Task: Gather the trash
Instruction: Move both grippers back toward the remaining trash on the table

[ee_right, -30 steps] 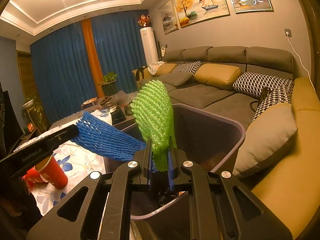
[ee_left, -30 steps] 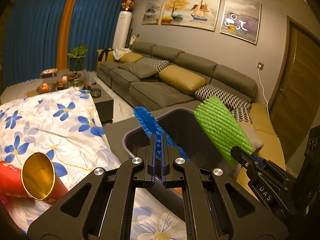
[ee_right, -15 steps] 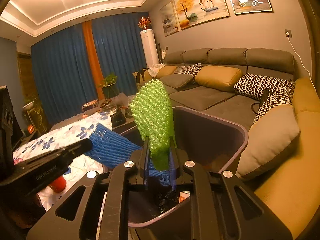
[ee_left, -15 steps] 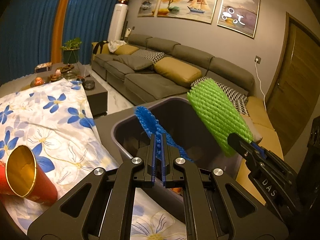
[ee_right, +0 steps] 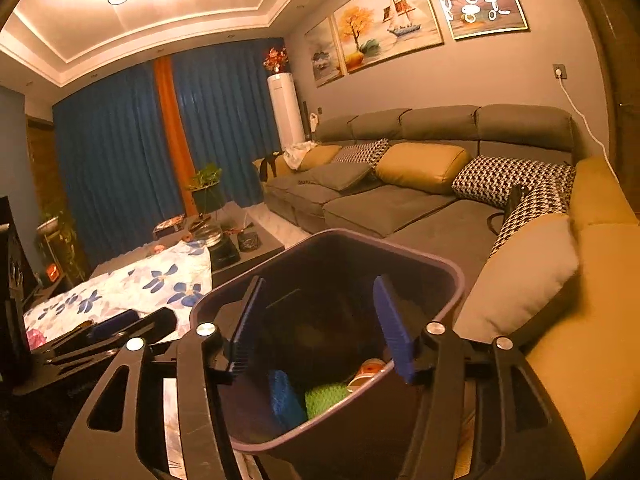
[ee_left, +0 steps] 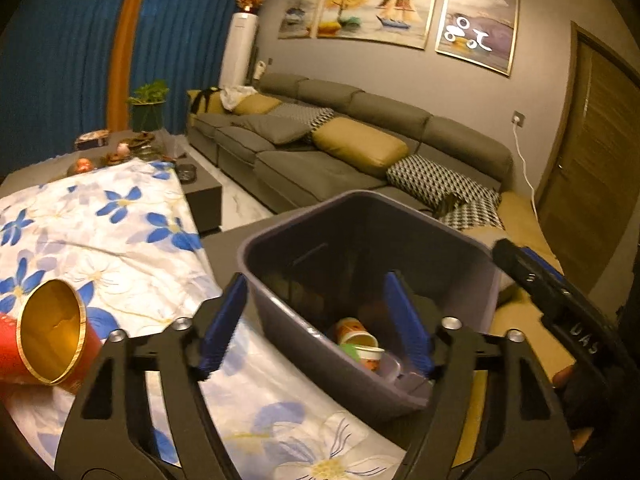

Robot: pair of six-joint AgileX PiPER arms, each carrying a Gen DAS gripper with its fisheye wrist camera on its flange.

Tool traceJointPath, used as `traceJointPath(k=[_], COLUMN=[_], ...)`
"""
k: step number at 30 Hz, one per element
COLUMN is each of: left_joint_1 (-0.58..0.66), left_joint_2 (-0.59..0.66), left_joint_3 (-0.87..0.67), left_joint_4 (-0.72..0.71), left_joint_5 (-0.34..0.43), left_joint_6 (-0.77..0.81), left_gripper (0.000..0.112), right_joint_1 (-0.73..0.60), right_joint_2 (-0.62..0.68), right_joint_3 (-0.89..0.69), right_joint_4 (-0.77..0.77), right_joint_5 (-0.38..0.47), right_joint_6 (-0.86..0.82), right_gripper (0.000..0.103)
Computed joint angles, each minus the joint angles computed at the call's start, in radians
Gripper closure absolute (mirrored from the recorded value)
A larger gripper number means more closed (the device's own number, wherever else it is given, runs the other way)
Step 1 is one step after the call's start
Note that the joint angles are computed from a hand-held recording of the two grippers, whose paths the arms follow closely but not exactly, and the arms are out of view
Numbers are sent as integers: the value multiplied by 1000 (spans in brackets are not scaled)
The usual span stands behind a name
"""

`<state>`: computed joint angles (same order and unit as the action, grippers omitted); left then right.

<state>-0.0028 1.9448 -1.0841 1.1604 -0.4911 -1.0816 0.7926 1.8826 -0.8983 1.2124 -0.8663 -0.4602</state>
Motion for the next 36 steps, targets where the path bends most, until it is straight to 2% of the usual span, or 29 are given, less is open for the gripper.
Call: traceJointPath(k=[7,14,21,28,31,36], left_joint_1=[34,108,261,539,673,917], left_joint_2=[-102,-217,-326,-369,-374,-363], left_joint_3=[154,314,461,549,583,595], left_joint_4=[-279,-448,-506,-361,-326,-133], left_joint_5=[38,31,-10,-89,-119,-197], left_joint_6=[265,434,525,450,482,414], left_gripper=[27,25,25,25,25,25], right_joint_1=[59,152,237,342,384,419], right_joint_2=[-20,-15,1,72,114,167], right_joint_3=[24,22,-17,-135,-207,-299], right_joint_4=[50,84,90,116,133,134], right_joint_5=[-59,-93,-96,-94,-94,-63], right_joint_6=[-21,-38,-53,-132,-190,-234], right_gripper=[29,26,26,26,26,26])
